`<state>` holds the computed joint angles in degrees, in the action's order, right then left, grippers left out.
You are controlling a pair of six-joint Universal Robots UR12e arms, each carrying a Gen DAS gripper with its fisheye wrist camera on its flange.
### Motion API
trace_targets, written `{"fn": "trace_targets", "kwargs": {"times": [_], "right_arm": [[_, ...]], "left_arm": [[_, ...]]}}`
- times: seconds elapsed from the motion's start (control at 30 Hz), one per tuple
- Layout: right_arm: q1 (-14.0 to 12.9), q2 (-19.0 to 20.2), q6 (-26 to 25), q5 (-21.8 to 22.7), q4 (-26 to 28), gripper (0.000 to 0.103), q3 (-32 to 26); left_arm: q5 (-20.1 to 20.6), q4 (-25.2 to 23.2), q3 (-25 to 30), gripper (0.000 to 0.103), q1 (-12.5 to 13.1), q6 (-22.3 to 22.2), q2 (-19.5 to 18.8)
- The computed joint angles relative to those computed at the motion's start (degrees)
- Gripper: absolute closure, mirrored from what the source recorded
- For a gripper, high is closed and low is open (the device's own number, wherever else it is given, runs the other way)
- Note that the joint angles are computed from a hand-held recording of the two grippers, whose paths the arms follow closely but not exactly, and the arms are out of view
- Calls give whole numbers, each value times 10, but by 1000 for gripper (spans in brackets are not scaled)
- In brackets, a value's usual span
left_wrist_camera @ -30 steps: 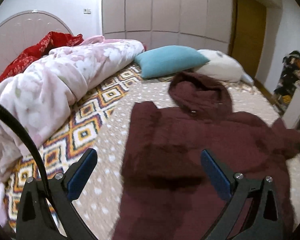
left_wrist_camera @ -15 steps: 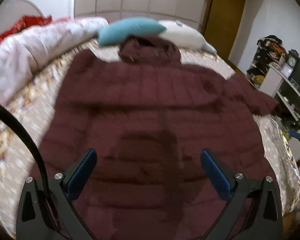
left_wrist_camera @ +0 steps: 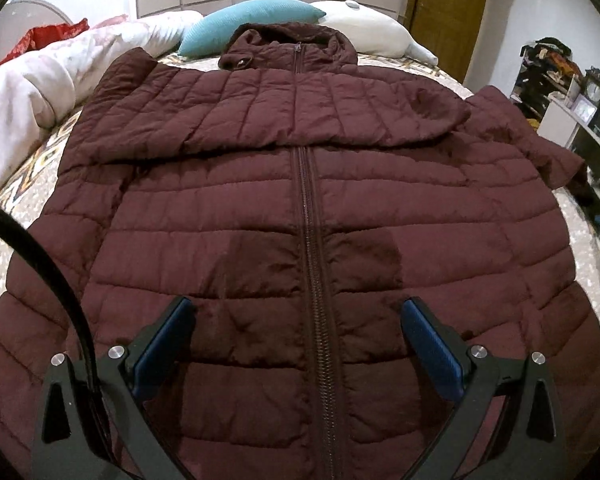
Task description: Fold large clothes
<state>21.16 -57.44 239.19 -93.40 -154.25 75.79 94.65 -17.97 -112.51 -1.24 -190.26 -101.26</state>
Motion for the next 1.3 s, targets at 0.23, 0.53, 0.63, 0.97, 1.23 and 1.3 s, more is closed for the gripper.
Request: {"fn": "trace_targets", "kwargs": {"times": [0.23, 0.53, 0.63, 0.97, 1.23, 1.3], "right_arm": [[-19, 39, 101, 22, -47, 31, -35], [-38, 63, 203, 59, -137, 29, -32], [-45, 68, 249, 86, -221, 27, -18], [-43, 54, 273, 82, -282, 14, 2], [-42, 59, 243, 86, -221, 14, -20], [-43, 62, 240, 83, -200, 14, -20]], "left_arm": [[-1, 0, -1, 0, 1, 1, -2], [0, 3, -1, 0, 0, 1, -3], [1, 4, -2, 0, 0, 2, -3], [2, 6, -2, 0, 0, 2, -4], [3, 6, -2, 0, -1, 2, -5], [3, 6, -2, 0, -1, 2, -5]]}}
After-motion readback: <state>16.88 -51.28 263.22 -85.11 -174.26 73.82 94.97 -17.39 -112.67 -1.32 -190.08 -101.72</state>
